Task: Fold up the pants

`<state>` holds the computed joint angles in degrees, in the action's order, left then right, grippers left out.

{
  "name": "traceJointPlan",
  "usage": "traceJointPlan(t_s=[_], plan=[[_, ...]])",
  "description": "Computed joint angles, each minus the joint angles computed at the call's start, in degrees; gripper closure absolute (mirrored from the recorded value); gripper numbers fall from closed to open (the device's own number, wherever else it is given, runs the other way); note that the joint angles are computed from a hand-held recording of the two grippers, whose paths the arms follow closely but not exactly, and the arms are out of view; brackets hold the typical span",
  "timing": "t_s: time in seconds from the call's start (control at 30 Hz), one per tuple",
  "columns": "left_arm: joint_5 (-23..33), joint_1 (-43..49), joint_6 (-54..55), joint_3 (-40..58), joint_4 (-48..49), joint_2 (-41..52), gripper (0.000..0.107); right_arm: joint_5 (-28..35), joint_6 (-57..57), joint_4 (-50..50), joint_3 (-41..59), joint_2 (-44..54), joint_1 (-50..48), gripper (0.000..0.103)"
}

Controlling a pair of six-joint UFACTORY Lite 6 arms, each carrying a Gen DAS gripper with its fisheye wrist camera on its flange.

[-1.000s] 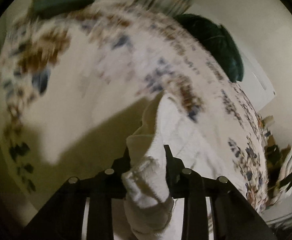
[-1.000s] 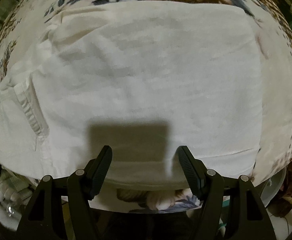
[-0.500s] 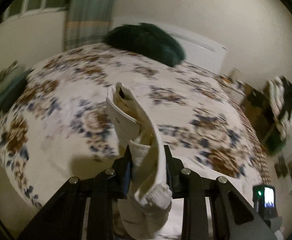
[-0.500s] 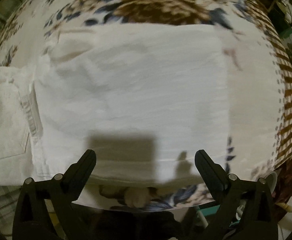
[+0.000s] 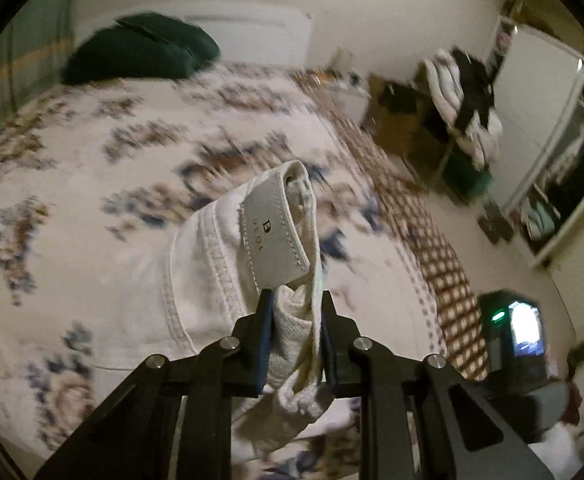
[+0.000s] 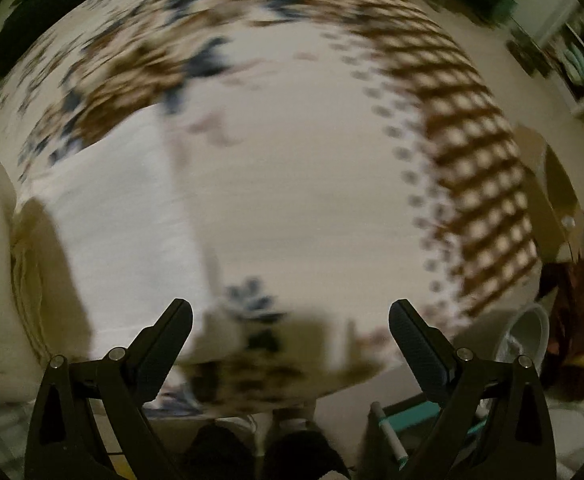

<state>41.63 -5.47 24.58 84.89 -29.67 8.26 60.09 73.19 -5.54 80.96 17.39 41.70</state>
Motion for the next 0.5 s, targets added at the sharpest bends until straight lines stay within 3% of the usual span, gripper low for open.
traceJointPlan(t_s=[0.13,0.33,0.37,0.47,0.5], plan=[[-2.6,-6.99,-2.88,-0.63,2.3,4.62,0.095,-3.33,-0.48,0.06,-14.1,-10.24,-4.03,0.003],[8.94,-10.64,-11.67,10.88,8.79,13.58,0.09,-12.01,-6.74,6.27,-28.57,-22.98,-11.15,0.003],[10.32,-10.12,-13.14,11.96,10.39,13.57,0.077,-14.5,-9.48,8.81,-29.91,-24.63,-13.09,0.003],[15.79,-3.93,-14.78,16.11,12.27,14.48,0.014,-20.08,-20.09,18.35,-29.95,-25.96,-17.21,0.003],[16.5,-1.79,-15.66,17.02,14.03,14.7,0.013,-21.73,-24.77,22.26,-27.82,-23.98,-17.89,0.003]])
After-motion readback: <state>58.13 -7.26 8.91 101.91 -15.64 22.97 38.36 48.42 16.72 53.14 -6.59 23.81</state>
